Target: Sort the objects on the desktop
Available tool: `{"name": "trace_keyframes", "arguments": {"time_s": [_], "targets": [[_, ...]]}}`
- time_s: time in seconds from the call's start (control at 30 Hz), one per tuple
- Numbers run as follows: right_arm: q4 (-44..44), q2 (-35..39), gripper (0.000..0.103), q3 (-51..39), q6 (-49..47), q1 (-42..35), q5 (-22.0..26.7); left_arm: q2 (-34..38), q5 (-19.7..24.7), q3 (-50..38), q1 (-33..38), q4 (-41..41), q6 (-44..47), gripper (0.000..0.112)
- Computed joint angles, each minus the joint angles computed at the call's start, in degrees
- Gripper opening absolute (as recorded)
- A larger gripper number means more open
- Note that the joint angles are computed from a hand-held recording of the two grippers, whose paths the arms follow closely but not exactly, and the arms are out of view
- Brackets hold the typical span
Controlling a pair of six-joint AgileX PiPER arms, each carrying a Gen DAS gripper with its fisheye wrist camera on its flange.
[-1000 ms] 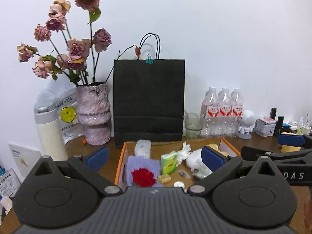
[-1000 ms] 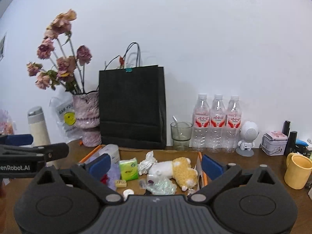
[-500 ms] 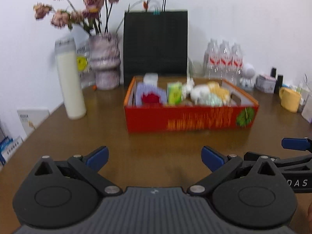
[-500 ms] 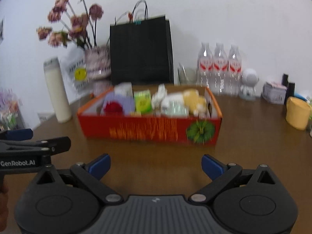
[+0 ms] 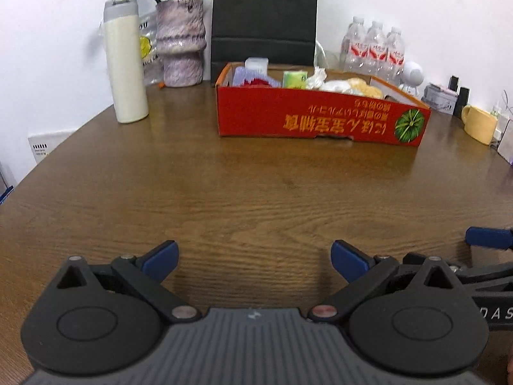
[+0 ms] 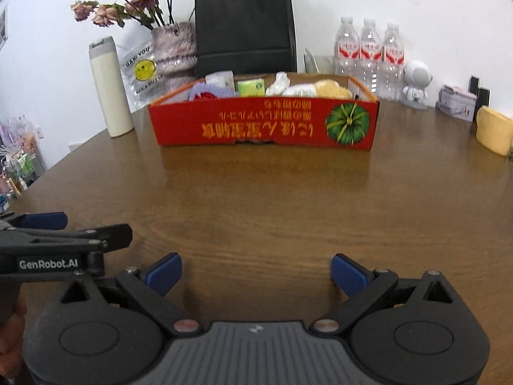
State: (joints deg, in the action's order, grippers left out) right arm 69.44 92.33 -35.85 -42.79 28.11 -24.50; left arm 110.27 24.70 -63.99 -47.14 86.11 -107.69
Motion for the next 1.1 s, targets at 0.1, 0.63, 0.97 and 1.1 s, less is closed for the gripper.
{"name": "trace_keyframes", "arguments": {"time_s": [0.1, 0.63, 0.97, 1.1], "targets": [[3.9, 0.8, 0.100, -1.7, -4.7, -0.6, 0.7, 0.3, -1.9, -0.5, 1.0, -2.9, 2.4, 0.103], [12.2, 3.3, 0.103, -5.2, -13.2, -1.2, -1.1, 2.7, -0.8, -3.9, 1.1, -5.4, 7.1, 0.103], [15.7, 4.1, 0.103, -6.4, -14.8, -0.9, -3.0, 2.9, -1.5, -4.2, 1.5, -5.4, 7.6, 0.103], [15.7, 4.1, 0.103, -6.4, -14.8, -0.9, -3.0, 2.9, -1.5, -4.2, 1.5, -5.3, 7.5, 0.103]]}}
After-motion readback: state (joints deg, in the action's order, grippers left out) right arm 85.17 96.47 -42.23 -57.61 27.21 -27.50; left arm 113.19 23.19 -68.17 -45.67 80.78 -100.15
